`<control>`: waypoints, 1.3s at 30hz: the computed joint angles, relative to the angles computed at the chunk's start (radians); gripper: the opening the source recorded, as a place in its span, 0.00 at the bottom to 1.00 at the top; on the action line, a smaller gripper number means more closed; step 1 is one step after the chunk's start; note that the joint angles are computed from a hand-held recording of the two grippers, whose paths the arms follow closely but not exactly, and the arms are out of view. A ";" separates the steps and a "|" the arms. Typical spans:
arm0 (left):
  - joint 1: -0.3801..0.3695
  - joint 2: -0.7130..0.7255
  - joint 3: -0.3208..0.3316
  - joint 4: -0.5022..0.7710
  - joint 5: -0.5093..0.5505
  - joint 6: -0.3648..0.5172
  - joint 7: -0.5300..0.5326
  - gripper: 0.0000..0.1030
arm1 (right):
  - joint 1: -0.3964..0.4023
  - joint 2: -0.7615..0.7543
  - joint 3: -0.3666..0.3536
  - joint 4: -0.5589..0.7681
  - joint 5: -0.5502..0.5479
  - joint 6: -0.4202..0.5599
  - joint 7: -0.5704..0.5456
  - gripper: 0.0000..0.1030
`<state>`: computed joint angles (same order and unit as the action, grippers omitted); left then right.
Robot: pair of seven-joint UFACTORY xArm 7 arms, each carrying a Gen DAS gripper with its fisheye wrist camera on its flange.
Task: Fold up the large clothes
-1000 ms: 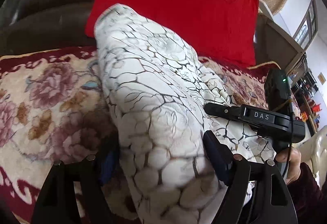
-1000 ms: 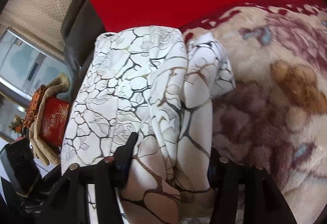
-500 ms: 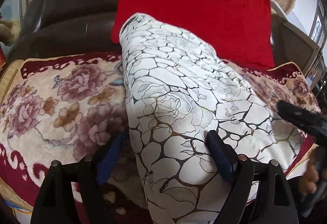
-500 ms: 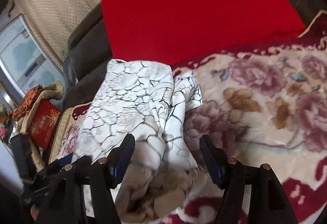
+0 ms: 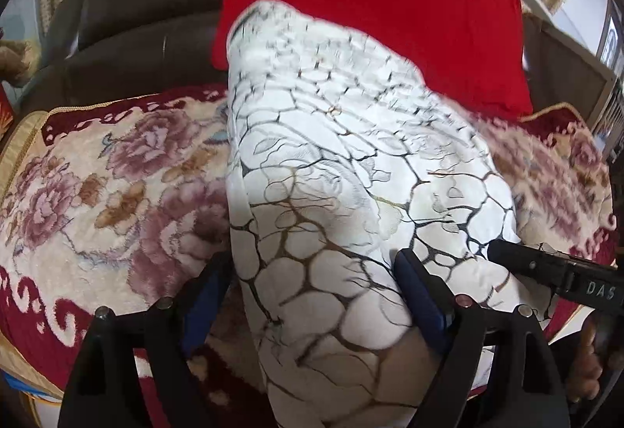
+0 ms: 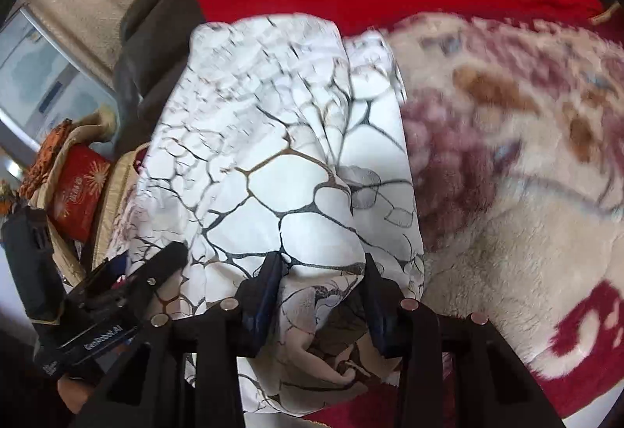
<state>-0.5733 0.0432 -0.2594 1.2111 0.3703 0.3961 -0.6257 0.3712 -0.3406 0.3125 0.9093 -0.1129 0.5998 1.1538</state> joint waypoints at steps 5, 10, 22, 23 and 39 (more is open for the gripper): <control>0.031 -0.106 -0.014 -0.081 -0.018 -0.054 -0.028 0.83 | -0.031 0.005 0.075 0.108 -0.156 0.170 0.061 0.44; 0.115 -0.216 -0.093 -0.105 0.230 -0.008 -0.242 0.84 | -0.019 0.013 0.130 0.242 -0.304 0.391 0.082 0.52; 0.226 -0.402 -0.244 -0.098 0.408 0.126 -0.334 0.90 | 0.094 0.125 0.220 0.554 -0.581 0.771 0.110 0.56; 0.234 -0.422 -0.251 -0.102 0.407 0.128 -0.337 0.90 | 0.107 0.134 0.226 0.576 -0.598 0.800 0.113 0.56; 0.391 -0.723 -0.331 -0.173 0.207 0.161 -0.290 0.99 | 0.319 0.237 0.253 0.802 -0.826 1.038 0.124 0.58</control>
